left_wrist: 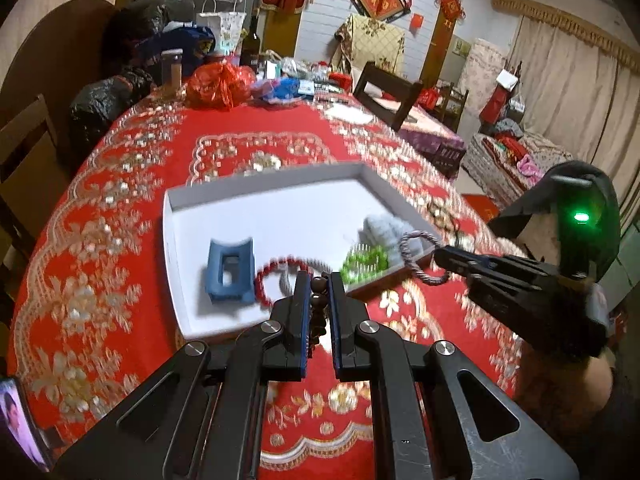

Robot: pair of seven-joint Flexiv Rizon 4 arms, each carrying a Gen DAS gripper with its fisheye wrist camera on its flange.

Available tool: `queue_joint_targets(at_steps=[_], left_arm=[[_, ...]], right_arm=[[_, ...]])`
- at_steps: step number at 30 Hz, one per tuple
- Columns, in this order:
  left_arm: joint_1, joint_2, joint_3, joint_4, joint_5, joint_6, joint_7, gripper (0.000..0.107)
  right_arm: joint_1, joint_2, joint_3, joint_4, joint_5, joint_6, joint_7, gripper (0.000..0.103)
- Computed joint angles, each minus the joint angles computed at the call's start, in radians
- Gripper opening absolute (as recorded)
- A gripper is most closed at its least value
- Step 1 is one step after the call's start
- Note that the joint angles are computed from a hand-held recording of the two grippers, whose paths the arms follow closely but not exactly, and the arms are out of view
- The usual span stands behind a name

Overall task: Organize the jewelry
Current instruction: 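Carry both bracelets over the white box, then lower both bracelets into the white box and open both tools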

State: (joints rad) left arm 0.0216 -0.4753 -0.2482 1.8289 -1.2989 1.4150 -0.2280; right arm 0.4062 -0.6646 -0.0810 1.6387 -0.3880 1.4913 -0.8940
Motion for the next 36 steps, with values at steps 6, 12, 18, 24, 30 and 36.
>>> queue_joint_targets(at_steps=[6,12,18,24,30,36], left_arm=[[0.005,-0.058,0.002,-0.107,0.131,0.0,-0.103,0.007],[0.009,-0.174,0.003,-0.213,0.297,-0.009,-0.268,0.007],[-0.015,-0.247,0.087,-0.237,0.46,-0.019,-0.45,0.007],[0.041,-0.237,0.033,-0.173,0.521,0.057,-0.471,0.016],[0.135,-0.205,-0.074,-0.081,0.559,0.161,-0.472,0.048],[0.236,-0.139,-0.183,0.069,0.598,0.225,-0.521,0.082]], right_arm=[[-0.135,-0.142,0.189,-0.221,0.084,-0.099,-0.141,0.006],[-0.145,-0.209,0.219,-0.308,0.139,-0.11,-0.211,0.006],[-0.149,-0.228,0.237,-0.337,0.189,-0.15,-0.26,0.006],[-0.157,-0.237,0.265,-0.353,0.225,-0.151,-0.311,0.01],[-0.131,-0.197,0.217,-0.287,0.241,-0.043,-0.291,0.011],[-0.061,-0.095,0.118,-0.15,0.213,-0.05,-0.176,0.039]])
